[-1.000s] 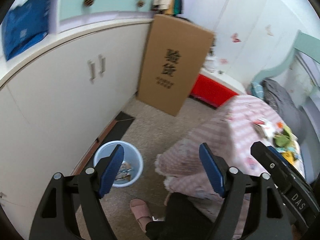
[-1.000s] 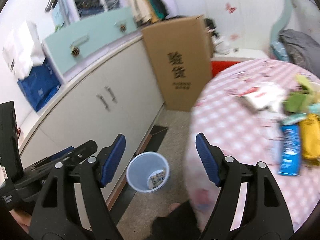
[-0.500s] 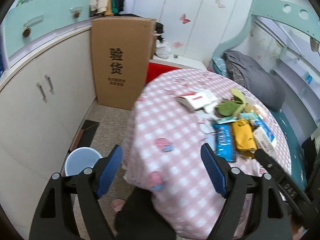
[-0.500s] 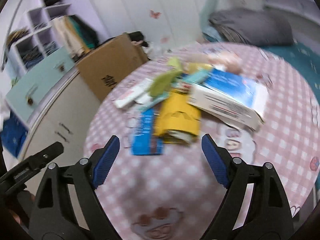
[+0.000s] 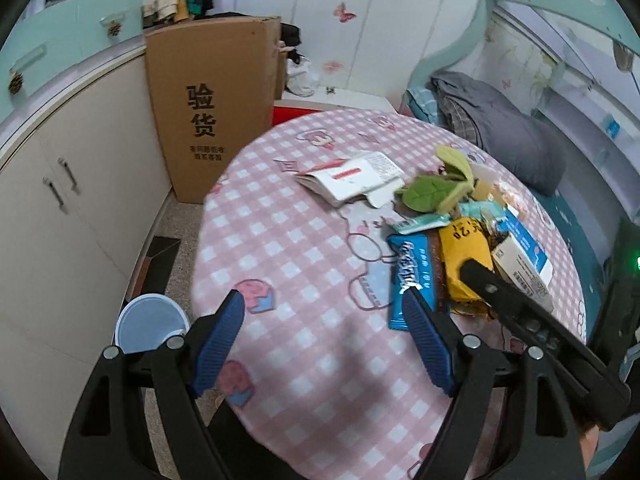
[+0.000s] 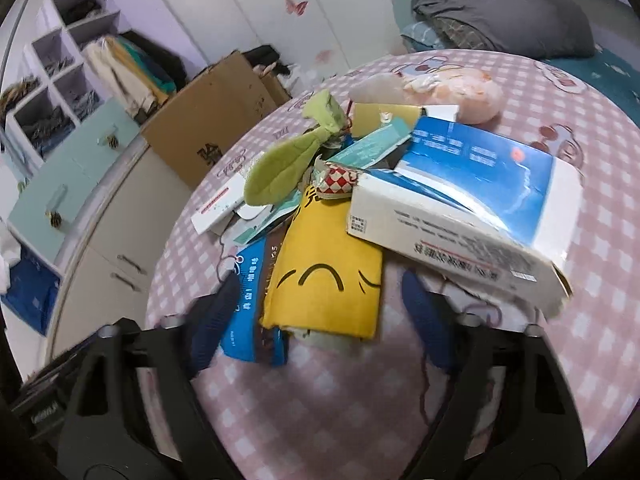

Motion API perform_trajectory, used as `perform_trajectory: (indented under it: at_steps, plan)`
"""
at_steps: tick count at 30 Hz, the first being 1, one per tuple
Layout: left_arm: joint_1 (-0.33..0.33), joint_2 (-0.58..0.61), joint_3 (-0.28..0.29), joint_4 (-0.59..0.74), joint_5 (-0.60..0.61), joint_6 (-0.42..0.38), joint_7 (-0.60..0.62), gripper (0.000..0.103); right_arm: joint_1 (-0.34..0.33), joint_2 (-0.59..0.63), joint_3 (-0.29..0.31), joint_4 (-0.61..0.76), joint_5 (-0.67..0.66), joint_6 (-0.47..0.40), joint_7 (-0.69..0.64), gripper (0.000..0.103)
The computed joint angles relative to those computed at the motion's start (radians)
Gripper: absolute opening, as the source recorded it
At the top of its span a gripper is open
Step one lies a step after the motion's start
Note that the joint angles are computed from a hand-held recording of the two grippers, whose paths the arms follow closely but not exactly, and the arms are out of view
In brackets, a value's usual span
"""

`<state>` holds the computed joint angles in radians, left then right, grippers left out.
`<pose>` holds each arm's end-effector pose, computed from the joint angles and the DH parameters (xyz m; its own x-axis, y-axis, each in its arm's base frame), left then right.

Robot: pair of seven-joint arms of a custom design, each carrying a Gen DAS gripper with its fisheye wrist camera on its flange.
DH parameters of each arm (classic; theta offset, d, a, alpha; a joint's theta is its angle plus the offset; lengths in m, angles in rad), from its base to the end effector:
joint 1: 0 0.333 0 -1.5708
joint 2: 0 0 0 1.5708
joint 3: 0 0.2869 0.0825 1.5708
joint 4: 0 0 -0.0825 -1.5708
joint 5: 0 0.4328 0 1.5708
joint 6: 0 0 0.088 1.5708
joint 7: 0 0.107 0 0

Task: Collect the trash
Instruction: 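Return to the table and grasp the blue snack wrapper with the left tool, then grasp the yellow packet with the right tool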

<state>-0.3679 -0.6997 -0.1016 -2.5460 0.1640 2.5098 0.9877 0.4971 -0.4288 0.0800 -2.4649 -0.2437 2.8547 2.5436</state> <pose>0.4025 -0.2084 0.5354 -0.0342 -0.9892 0.1423 -0.7844 -0.0616 -0.6172 0.4256 0.2947 0.4963 -0.0097 -0.9000 -0.4358 -0.7457 0.2969 -0.5965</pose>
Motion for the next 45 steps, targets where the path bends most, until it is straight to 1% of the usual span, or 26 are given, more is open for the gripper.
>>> perform_trajectory:
  at_steps: [2, 3, 6, 7, 10, 12, 16, 17, 19, 20, 22, 23, 25, 26, 27, 29, 33, 37, 41, 45]
  plan:
    - [-0.02, 0.032, 0.007, 0.017, -0.015, 0.007, 0.024, 0.079, 0.004, -0.015, -0.004, -0.013, -0.007, -0.011, -0.026, 0.042]
    - [-0.031, 0.049, 0.01, 0.025, -0.026, 0.011, 0.036, 0.079, 0.002, -0.035, -0.004, -0.034, -0.007, -0.008, -0.025, 0.042]
    - [-0.044, 0.098, 0.003, 0.052, -0.048, 0.017, 0.05, 0.079, -0.035, -0.099, 0.033, -0.074, -0.056, -0.038, 0.013, 0.041]
    - [-0.046, 0.113, -0.001, 0.059, -0.054, 0.02, 0.052, 0.079, -0.03, -0.115, 0.024, -0.088, -0.055, -0.037, 0.013, 0.041]
    - [-0.066, 0.155, -0.003, 0.078, -0.088, 0.035, 0.072, 0.079, -0.041, -0.153, 0.027, -0.12, -0.07, -0.05, 0.038, 0.041]
    - [-0.056, 0.185, -0.023, 0.098, -0.079, 0.035, 0.063, 0.079, -0.024, -0.165, 0.0, -0.139, -0.054, -0.044, 0.03, 0.041]
    - [-0.02, 0.231, -0.058, 0.131, -0.037, 0.035, 0.02, 0.079, -0.017, -0.184, -0.007, -0.161, -0.057, -0.035, 0.019, 0.041]
    - [-0.018, 0.247, -0.059, 0.143, -0.032, 0.029, 0.023, 0.079, -0.014, -0.183, -0.008, -0.158, -0.056, -0.037, 0.015, 0.041]
    - [0.003, 0.275, -0.087, 0.167, 0.02, 0.021, 0.006, 0.079, -0.01, -0.186, -0.01, -0.16, -0.053, -0.038, 0.012, 0.041]
    - [0.011, 0.292, -0.101, 0.185, 0.05, 0.005, 0.002, 0.077, -0.01, -0.187, -0.01, -0.162, -0.052, -0.035, 0.011, 0.041]
    - [0.026, 0.311, -0.127, 0.203, 0.12, 0.0, -0.006, 0.06, -0.016, -0.187, -0.002, -0.162, -0.061, -0.034, 0.013, 0.041]
    - [0.025, 0.309, -0.132, 0.202, 0.142, 0.006, 0.0, 0.048, -0.02, -0.187, 0.004, -0.16, -0.067, -0.036, 0.014, 0.041]
    - [0.005, 0.306, -0.117, 0.2, 0.118, 0.005, 0.025, 0.043, -0.017, -0.186, 0.003, -0.159, -0.064, -0.034, 0.02, 0.041]
    - [0.002, 0.3, -0.116, 0.196, 0.116, 0.006, 0.026, 0.038, -0.018, -0.186, 0.006, -0.159, -0.065, -0.033, 0.026, 0.041]
    - [-0.001, 0.292, -0.113, 0.188, 0.112, 0.008, 0.027, 0.036, -0.019, -0.192, 0.008, -0.165, -0.065, -0.027, 0.032, 0.041]
    - [-0.022, 0.264, -0.091, 0.162, 0.071, 0.02, 0.047, 0.034, -0.019, -0.204, 0.012, -0.173, -0.07, -0.021, 0.042, 0.041]
    - [-0.033, 0.216, -0.084, 0.121, 0.049, 0.033, 0.053, 0.031, -0.011, -0.244, 0.016, -0.193, -0.081, -0.023, 0.05, 0.041]
    - [-0.047, 0.135, -0.072, 0.064, 0.036, 0.045, 0.048, 0.03, -0.003, -0.287, 0.022, -0.203, -0.093, -0.04, 0.05, 0.041]
    - [-0.056, 0.069, -0.058, 0.026, 0.033, 0.051, 0.035, 0.03, 0.005, -0.315, 0.041, -0.2, -0.104, -0.047, 0.066, 0.041]
    - [-0.059, 0.023, -0.05, 0.002, 0.038, 0.052, 0.025, 0.03, 0.01, -0.322, 0.072, -0.176, -0.124, -0.059, 0.09, 0.041]
